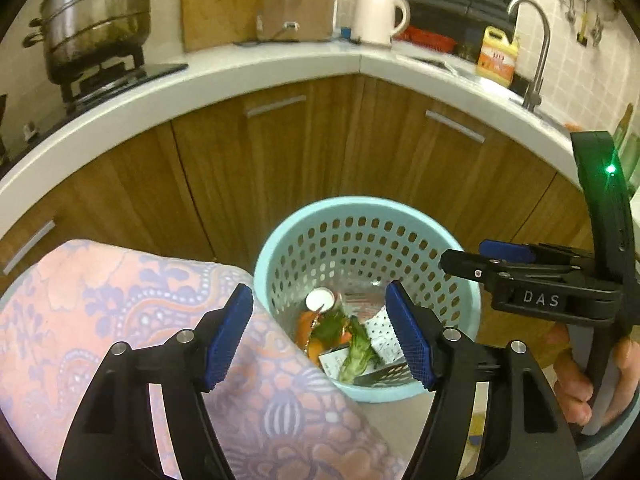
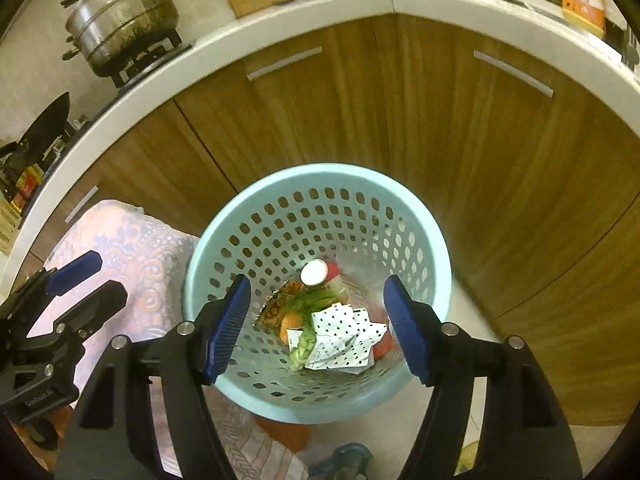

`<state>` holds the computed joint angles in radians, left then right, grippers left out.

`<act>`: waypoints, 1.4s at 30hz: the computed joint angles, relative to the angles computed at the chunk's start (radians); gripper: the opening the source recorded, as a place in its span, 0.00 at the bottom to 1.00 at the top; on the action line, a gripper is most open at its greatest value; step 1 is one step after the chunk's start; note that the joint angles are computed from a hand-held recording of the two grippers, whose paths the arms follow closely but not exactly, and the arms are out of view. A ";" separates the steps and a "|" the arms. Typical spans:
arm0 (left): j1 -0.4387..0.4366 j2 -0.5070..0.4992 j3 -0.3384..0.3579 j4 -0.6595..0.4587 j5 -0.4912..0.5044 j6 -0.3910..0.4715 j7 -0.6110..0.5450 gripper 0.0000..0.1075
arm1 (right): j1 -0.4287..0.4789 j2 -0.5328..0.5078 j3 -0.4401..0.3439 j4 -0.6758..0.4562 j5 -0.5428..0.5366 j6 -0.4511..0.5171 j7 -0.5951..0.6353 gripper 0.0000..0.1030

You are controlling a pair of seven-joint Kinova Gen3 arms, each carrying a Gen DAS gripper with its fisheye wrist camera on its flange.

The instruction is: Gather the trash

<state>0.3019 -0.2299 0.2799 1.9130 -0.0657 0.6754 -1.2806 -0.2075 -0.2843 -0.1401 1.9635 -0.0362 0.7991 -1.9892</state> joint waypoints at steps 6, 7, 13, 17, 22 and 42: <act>-0.044 -0.142 0.006 0.085 0.004 -0.037 0.030 0.67 | 0.015 -0.085 -0.131 -0.003 0.104 0.023 -0.123 0.63; -0.073 -0.173 0.031 0.098 -0.012 -0.037 0.055 0.71 | 0.018 -0.098 -0.157 -0.003 0.119 0.027 -0.147 0.63; -0.162 -0.351 0.072 0.159 -0.024 -0.024 0.109 0.73 | 0.046 -0.182 -0.322 -0.008 0.208 0.055 -0.287 0.63; -0.235 -0.456 0.100 0.190 -0.026 0.002 0.119 0.74 | 0.070 -0.224 -0.414 -0.015 0.248 0.061 -0.340 0.63; -0.325 -0.550 0.112 0.236 -0.028 0.013 0.116 0.75 | 0.174 -0.289 -0.574 -0.031 0.322 0.074 -0.402 0.63; -0.416 -0.615 0.109 0.338 0.026 -0.052 0.069 0.79 | 0.366 -0.455 -0.615 0.000 0.140 0.011 -0.290 0.65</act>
<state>-0.1140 -0.8446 0.3885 2.2512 -0.0394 0.6229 -1.2112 0.1582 -0.7391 -0.7555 1.9638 0.1042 0.8100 -2.2795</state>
